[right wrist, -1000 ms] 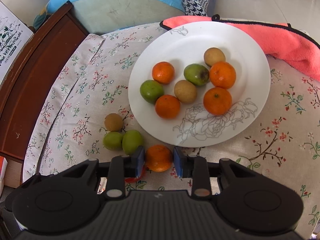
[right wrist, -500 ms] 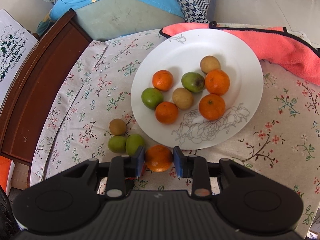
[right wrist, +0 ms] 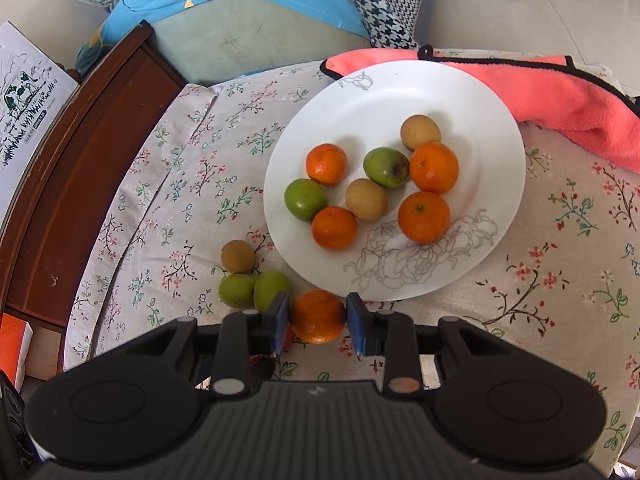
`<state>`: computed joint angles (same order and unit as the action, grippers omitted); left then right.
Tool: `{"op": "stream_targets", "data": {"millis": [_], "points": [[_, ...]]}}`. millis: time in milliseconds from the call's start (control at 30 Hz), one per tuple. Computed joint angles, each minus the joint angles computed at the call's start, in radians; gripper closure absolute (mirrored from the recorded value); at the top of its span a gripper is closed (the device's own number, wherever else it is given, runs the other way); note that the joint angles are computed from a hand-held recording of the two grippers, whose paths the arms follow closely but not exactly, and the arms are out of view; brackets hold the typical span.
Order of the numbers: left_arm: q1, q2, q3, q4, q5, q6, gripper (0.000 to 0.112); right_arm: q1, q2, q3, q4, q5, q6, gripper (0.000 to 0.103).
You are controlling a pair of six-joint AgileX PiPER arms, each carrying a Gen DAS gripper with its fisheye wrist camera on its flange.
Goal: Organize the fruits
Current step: 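Lower the left gripper onto a red tomato while the right gripper holds the mandarin, then carry the mandarin and red tomato in both grippers over the white plate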
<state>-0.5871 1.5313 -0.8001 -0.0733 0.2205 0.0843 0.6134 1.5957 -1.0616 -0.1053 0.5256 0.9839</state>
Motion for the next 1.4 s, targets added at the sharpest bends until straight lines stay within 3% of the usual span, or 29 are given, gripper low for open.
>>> {"op": "stream_targets", "data": {"millis": [233,767,1000,1133,1400], "points": [[-0.004,-0.009,-0.013,0.058,0.025,-0.074,0.088,-0.01,-0.013,0.005,0.016,-0.011,-0.019,0.072],[0.017,-0.058,-0.136,0.029,0.058,-0.188,0.089,-0.146,-0.173,0.061,0.085,-0.106,-0.147,0.072],[0.017,0.004,-0.242,0.09,0.079,-0.297,0.088,-0.197,-0.212,0.074,0.073,-0.129,-0.163,0.072],[0.028,0.057,-0.307,0.028,0.081,-0.274,0.088,-0.221,-0.216,0.079,0.079,-0.139,-0.166,0.072],[0.011,0.185,-0.443,0.074,0.092,-0.341,0.088,-0.264,-0.207,0.083,0.075,-0.135,-0.165,0.072]]}}
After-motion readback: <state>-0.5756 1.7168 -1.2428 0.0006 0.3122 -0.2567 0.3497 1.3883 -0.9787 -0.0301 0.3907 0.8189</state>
